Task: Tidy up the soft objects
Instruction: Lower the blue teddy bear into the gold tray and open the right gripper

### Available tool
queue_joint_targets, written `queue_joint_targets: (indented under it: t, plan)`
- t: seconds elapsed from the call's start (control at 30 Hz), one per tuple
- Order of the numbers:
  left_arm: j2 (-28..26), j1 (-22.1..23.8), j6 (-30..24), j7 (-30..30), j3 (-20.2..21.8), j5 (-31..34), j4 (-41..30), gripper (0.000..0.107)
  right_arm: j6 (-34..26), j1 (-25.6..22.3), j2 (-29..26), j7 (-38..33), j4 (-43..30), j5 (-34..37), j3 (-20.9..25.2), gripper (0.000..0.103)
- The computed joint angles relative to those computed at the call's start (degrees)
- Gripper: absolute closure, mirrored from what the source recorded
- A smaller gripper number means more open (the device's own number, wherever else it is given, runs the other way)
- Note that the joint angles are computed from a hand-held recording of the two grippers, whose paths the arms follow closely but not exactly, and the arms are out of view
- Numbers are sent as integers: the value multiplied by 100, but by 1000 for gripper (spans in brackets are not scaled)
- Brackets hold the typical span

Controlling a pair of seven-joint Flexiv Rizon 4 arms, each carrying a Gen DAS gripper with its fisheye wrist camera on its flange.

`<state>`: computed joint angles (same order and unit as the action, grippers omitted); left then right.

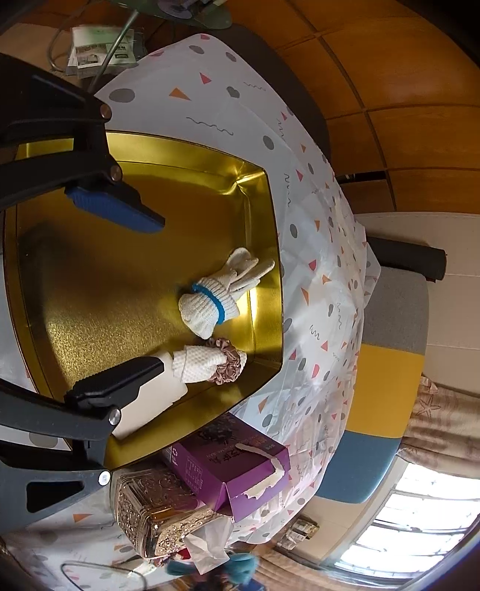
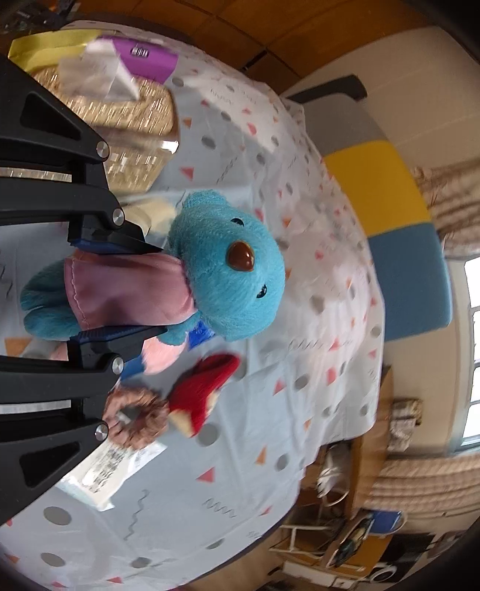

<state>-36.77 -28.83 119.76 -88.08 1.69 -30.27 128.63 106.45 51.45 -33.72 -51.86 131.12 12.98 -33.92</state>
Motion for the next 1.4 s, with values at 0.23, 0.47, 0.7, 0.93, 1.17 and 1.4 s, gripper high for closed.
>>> queue_joint_targets:
  t: [0.23,0.47,0.7,0.93,1.17,1.4]
  plan:
    - [-10,252,18,-235,-121,197,86,36,-212,359,373,-273,-545,-478,-47,73]
    - [-26,84,105,-282,102,-128,218,29,-515,171,483,-439,-1251,-1320,856,73]
    - [-17,-148,544,-228,309,-748,465,23,-799,-628,212,-419,-1887,-2126,2480,73]
    - [54,141,877,-302,80,-866,695,23,-1410,-1407,-568,-363,-2651,-2678,3961,73]
    - [26,190,933,-168,-20,-953,715,23,-1868,-1584,-1118,-178,-3045,-2788,4365,71]
    - [-2,189,887,-111,-59,-981,685,23,-2063,-1845,-1300,-240,-3095,-2689,4711,61]
